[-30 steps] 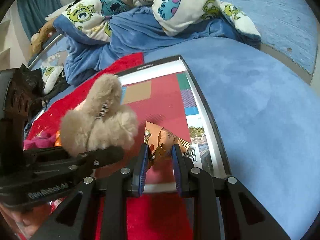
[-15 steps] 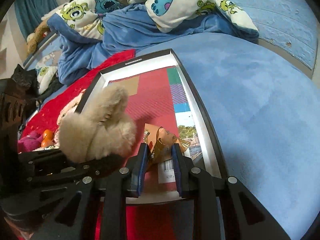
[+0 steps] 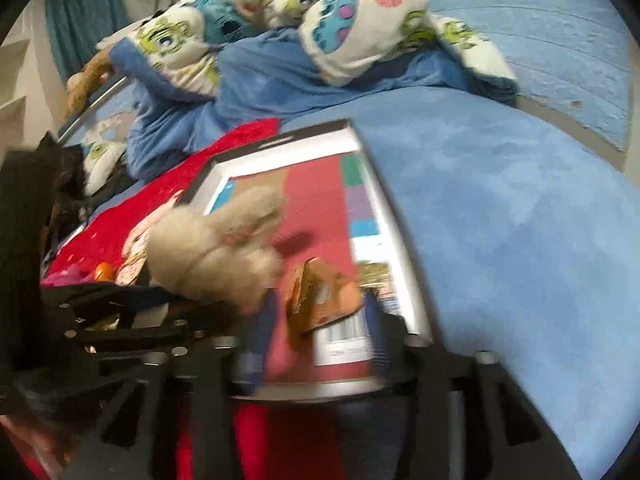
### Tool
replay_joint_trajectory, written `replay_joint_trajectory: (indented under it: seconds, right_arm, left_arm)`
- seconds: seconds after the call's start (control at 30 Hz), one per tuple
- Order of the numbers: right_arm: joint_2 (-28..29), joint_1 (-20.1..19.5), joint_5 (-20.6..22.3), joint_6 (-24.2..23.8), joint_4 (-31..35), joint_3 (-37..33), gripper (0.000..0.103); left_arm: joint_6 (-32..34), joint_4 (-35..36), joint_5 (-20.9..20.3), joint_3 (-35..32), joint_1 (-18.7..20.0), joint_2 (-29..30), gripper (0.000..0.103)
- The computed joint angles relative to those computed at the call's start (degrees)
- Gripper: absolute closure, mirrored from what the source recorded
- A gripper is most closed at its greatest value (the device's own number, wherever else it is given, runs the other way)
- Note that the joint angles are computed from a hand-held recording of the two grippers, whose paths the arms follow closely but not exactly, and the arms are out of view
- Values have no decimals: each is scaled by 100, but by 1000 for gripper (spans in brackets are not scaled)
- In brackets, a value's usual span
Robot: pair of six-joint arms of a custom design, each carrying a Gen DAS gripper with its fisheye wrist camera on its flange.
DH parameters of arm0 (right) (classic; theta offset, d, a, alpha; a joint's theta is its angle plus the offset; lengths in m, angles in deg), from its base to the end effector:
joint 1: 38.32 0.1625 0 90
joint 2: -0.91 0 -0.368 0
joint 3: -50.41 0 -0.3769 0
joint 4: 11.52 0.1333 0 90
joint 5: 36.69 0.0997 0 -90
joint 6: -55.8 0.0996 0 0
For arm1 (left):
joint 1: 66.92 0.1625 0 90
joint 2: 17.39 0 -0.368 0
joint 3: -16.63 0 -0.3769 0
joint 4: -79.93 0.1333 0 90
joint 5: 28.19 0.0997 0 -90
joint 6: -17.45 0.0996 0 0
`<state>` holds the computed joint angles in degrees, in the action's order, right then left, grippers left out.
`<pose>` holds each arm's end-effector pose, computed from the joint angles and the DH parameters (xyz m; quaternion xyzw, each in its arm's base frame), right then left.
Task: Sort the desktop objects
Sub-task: 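Open the left tool to drop the plush in the box while the right tool releases the packet, then withdraw both tools from the box back over the item pile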
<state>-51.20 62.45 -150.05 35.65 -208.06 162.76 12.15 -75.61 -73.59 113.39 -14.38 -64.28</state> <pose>0.1946 -0.5209 0.1346 0.1633 -0.8891 0.3685 0.2170 -0.2094 -0.6075 0.1016 0.2042 0.8950 -0.2545 0.3041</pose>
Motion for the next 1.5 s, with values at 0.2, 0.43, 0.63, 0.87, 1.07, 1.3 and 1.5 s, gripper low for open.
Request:
replay_joint_trajectory:
  seconds: [0.2, 0.43, 0.63, 0.87, 1.07, 1.3, 1.5]
  right_arm:
    - [-384, -19, 369, 259, -225, 305, 0]
    - [-565, 238, 119, 172, 3, 318, 0]
    - [-608, 566, -109, 252, 137, 424, 0]
    - [-582, 898, -212, 407, 182, 579, 0]
    - [-416, 1229, -326, 593, 330, 483, 0]
    - [-49, 1673, -345, 890, 509, 263, 0]
    - [469, 2081, -105, 1059, 800, -103, 0]
  left_arm:
    - [84, -169, -123, 153, 17, -321, 0]
    - [-31, -265, -109, 514, 5, -707, 0]
    - [33, -357, 189, 940, -220, -1157, 0]
    - [-72, -337, 356, 1696, -433, -1972, 0]
    - [-327, -129, 441, 2153, -487, -2702, 0]
    - [-738, 476, 681, 2832, -525, -3950, 0]
    - [-1534, 1724, 1055, 3427, -560, -5505, 0]
